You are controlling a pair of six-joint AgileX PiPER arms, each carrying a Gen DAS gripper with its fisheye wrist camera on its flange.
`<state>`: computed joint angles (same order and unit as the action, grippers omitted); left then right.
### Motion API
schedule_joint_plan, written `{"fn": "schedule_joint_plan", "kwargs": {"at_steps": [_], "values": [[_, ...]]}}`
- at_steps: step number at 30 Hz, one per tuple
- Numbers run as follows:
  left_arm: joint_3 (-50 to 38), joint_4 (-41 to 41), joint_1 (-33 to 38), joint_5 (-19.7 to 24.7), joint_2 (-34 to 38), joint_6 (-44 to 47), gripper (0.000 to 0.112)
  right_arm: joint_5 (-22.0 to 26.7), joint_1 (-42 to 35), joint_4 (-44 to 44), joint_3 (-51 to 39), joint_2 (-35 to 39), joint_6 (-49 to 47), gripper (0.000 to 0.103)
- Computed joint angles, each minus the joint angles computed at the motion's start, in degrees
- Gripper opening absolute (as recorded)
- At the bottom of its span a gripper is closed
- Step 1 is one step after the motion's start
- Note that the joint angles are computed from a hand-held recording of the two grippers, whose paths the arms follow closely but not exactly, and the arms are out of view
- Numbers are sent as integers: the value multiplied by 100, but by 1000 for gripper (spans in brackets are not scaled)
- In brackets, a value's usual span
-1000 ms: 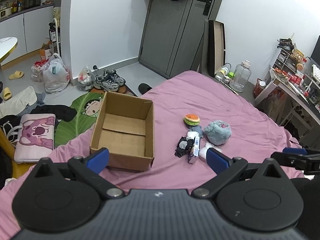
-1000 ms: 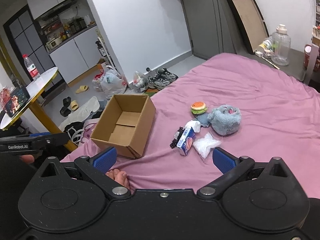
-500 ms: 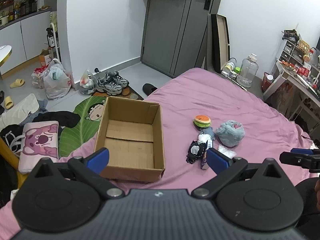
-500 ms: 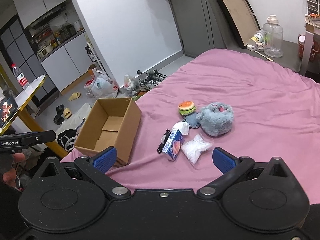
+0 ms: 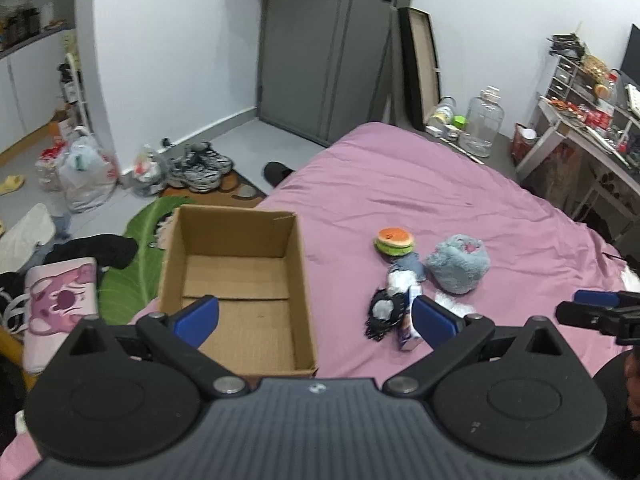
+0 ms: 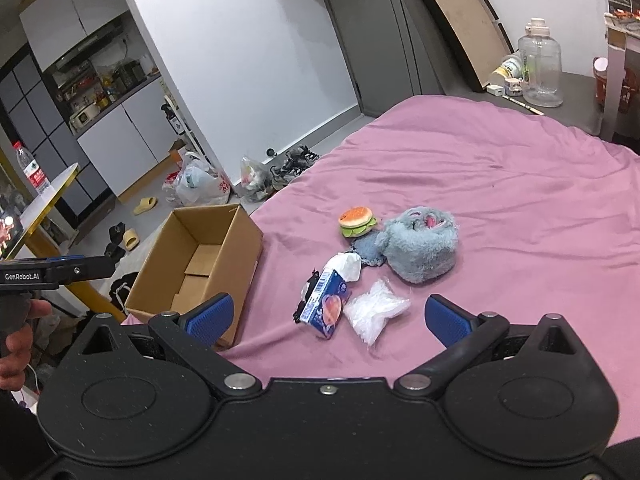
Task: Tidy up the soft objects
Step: 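Grasp the blue tissue pack with the left gripper while the right gripper approaches the clear bag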
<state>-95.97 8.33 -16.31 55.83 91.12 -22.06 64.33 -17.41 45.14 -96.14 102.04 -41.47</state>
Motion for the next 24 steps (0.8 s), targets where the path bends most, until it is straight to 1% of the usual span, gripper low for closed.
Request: {"fn": "schedule_joint_plan", "kwargs": {"at_steps": [2,5,7,12,14,16,17,22,24], "values": [[-223,-36,20,17,231,128,102,-76,19,-43,-78,148,87,101],[-483,-188,44,4,531,368,101,-124,45,-101,-236,421,251,96],[-673,-423,75,9,736,579,100,-102,54,-137,-369,633,367,91],[-1042,-571,-38,-8,1190,905,98,-4,72,-134,-613,1076,616,84],[-1214,-589,-98,12,1412,991,93,-48,59,6,-555,1175,517,84],[-1513,-664,-153,170,1703,1066,89,-20,-15,341,-476,1291,283,84],[-1630,-668,-191,222,1826,1070,86,11,-22,385,-502,1360,270,84],[-2144,-597,-425,344,2395,1153,79,18,5,438,-647,1651,189,83],[-2396,-689,-468,475,2629,1238,72,23,7,498,-670,1755,149,83]]}}
